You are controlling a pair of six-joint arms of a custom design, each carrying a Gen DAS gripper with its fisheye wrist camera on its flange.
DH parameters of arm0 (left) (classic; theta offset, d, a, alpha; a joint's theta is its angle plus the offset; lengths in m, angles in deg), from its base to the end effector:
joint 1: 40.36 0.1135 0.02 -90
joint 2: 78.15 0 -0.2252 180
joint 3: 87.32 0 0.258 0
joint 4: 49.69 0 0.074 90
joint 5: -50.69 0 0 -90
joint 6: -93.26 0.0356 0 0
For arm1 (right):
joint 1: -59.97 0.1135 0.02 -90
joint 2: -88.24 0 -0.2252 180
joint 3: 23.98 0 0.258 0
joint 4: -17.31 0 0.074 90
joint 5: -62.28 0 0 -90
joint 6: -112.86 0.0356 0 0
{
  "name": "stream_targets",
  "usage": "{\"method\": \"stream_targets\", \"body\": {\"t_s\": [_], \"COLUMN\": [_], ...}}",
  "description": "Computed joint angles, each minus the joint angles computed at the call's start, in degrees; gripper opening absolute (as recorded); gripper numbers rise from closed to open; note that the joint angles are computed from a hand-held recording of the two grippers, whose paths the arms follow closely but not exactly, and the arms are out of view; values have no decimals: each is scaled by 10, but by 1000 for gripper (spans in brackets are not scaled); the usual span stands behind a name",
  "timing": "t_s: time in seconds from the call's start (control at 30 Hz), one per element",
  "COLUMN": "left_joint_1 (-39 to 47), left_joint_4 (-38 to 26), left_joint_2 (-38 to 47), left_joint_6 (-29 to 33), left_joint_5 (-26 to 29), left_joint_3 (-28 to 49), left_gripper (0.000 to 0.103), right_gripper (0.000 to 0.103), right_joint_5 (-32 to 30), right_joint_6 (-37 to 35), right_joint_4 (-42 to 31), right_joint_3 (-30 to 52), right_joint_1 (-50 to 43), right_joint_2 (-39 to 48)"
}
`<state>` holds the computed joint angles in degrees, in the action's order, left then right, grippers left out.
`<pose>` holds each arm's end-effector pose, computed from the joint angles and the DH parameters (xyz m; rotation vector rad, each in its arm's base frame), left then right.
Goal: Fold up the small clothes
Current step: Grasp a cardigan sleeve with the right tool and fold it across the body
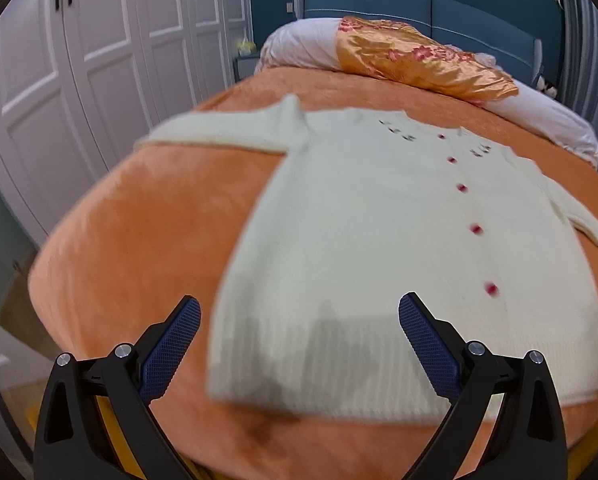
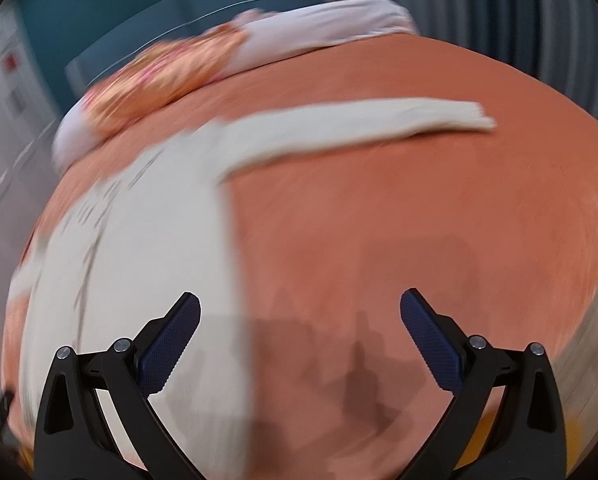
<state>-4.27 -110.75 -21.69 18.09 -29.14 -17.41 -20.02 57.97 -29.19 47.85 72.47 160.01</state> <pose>0.1815 0.1245 0.2807 -0.3603 2.3675 0.2067 0.2772 0.0566 0.2485 0.5302 2.3252 0.2377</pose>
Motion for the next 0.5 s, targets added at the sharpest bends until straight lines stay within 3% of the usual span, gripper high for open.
{"method": "stream_targets", "body": {"t_s": [0.13,0.33,0.43,0.5], "left_joint_1": [-26,-40,-57,-65], "left_joint_4": [29,46,45,46], "left_joint_2": [80,172,212,236], "left_joint_6": [-27,-81,-91,-86], "left_joint_5": [-46,-62,-79,-81], "left_joint_3": [50,106,135,154], "left_gripper": [98,98,98,98], "right_gripper": [96,85,72,46], "right_joint_5": [-85,-168,-151,-156], "right_joint_6": [-14,52,75,85], "right_joint_4": [47,57,61,53], "right_joint_3": [99,257,307,355], "right_joint_1": [-159,-261,-267,-263], "right_joint_2": [145,350,401,434]}}
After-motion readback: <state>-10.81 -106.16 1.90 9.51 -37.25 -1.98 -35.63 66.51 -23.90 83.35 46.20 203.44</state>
